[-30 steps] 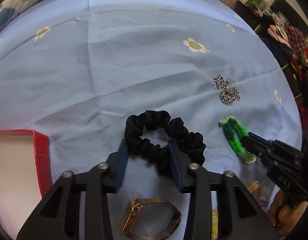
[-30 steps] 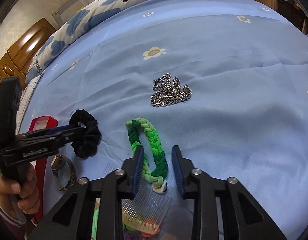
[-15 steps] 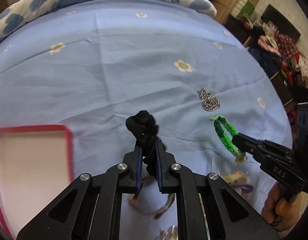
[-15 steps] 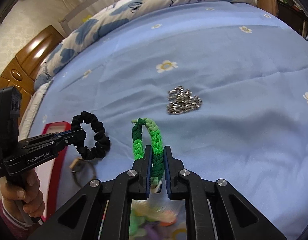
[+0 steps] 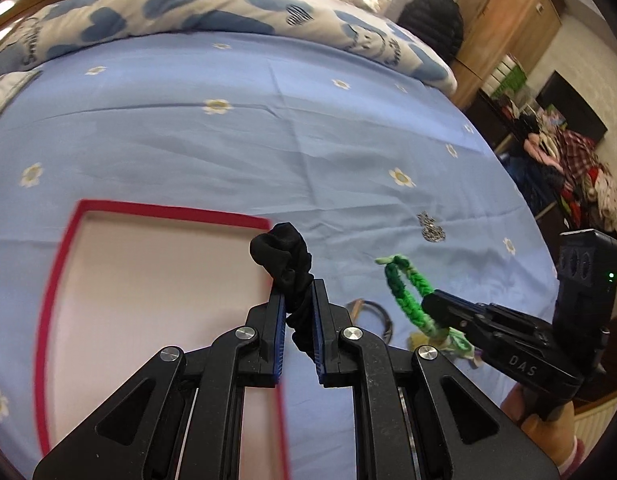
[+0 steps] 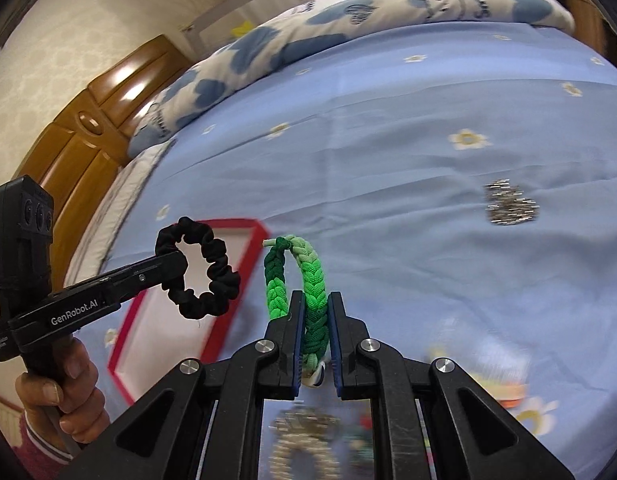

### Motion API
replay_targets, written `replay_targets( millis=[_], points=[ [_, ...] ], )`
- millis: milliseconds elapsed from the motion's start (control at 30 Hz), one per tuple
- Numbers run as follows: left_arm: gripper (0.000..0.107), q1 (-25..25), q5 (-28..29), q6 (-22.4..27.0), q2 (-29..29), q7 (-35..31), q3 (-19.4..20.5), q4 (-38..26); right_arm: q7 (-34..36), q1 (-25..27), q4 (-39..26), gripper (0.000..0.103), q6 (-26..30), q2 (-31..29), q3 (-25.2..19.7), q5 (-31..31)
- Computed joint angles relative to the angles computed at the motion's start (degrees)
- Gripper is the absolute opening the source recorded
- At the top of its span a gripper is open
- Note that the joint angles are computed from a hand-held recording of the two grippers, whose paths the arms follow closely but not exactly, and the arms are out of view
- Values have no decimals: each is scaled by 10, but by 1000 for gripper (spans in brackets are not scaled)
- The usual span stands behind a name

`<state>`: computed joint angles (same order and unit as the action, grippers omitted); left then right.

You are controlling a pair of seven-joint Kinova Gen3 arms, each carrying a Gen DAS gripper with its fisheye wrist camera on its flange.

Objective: Organize jewelry
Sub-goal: 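Carry both ties into the red box and open both tools to release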

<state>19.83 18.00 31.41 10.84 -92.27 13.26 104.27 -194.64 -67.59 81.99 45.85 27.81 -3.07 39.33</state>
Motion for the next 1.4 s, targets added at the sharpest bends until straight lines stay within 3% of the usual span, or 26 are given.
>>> replay_targets(
  millis=[367,667,800,1167,1300,1400],
  points=[
    [10,-69,46,-3,-21,-55,-27,44,123,15,-154,11,-14,94,10,-73],
    [10,-140,129,-19,28,-156,-16,40,235,32,-321,11,44,192,25,-163],
    [10,-156,142,-16,58,-169,-13,28,270,39,-388,11,73,232,34,-195],
    [12,-106,20,-17,95,-51,-48,4,366,59,-564,12,181,328,43,-264],
    [16,-97,-15,-14,103,-14,-52,-2,384,61,-604,15,208,349,47,-278],
    [28,-92,-35,-13,102,5,-54,-4,388,62,-607,16,209,350,50,-284]
  ],
)
